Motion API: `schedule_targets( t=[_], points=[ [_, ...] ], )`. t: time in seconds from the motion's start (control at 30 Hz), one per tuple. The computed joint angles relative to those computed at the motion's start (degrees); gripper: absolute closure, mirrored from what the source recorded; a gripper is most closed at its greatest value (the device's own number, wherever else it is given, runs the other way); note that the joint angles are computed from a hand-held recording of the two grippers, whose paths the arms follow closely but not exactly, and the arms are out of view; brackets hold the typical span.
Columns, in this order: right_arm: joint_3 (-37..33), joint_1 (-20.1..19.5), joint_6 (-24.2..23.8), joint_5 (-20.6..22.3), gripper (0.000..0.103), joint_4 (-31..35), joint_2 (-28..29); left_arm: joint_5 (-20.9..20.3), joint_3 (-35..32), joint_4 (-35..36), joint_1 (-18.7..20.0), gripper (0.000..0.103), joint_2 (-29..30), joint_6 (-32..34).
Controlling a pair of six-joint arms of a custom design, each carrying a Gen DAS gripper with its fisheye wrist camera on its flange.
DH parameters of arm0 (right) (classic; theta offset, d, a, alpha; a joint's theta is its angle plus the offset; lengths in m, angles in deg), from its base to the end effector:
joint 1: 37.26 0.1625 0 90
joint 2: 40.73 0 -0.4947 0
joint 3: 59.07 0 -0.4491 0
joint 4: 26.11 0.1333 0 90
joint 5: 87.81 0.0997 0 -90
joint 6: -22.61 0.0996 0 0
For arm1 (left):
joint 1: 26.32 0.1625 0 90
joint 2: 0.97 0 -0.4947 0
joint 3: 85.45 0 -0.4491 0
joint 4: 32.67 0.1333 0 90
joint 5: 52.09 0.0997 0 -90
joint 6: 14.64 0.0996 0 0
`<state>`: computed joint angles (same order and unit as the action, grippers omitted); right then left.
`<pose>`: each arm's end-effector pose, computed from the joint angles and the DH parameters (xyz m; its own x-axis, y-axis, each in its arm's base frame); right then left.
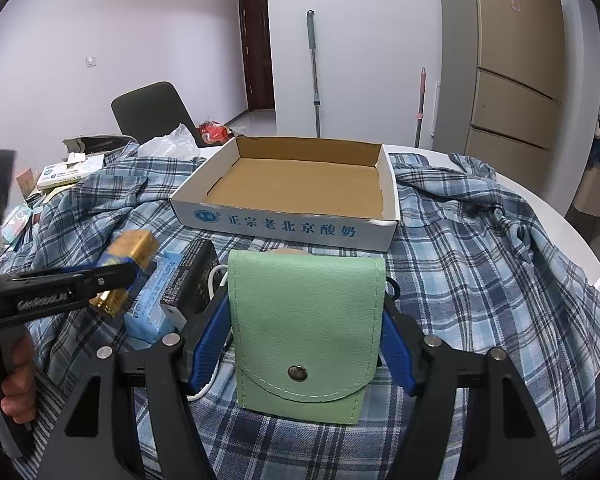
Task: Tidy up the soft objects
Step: 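Grasp the gold-and-blue cigarette pack with the left tool while the right tool holds the pouch, then carry the pack and pouch into the cardboard box and open both tools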
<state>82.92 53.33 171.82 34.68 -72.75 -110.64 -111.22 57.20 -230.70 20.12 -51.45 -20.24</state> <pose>0.0833 -0.3403 0.0737 -0.7266 0.1893 0.6605 -0.4381 0.6128 -0.6576 -0.1538 -0.4293 0.0403 -0.7799 0.4195 -0.4645 0.5896 0.7415 -0.3201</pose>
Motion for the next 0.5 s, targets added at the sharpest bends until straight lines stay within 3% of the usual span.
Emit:
schedule_targets(
  t=[0.23,0.4,0.5],
  points=[
    [3.2,-0.1,-1.8,-3.5,0.036,-6.1,-2.0,5.2,5.4,-28.0,-8.5,0.049,7.4,13.6],
    [6.3,0.8,-5.1,-6.5,0.036,-13.7,-2.8,4.7,7.5,-46.3,-11.6,0.049,12.4,21.4],
    [7.2,1.3,-6.6,-7.5,0.036,-16.5,-2.7,5.0,8.0,-52.5,-12.9,0.049,14.1,24.4]
  ],
)
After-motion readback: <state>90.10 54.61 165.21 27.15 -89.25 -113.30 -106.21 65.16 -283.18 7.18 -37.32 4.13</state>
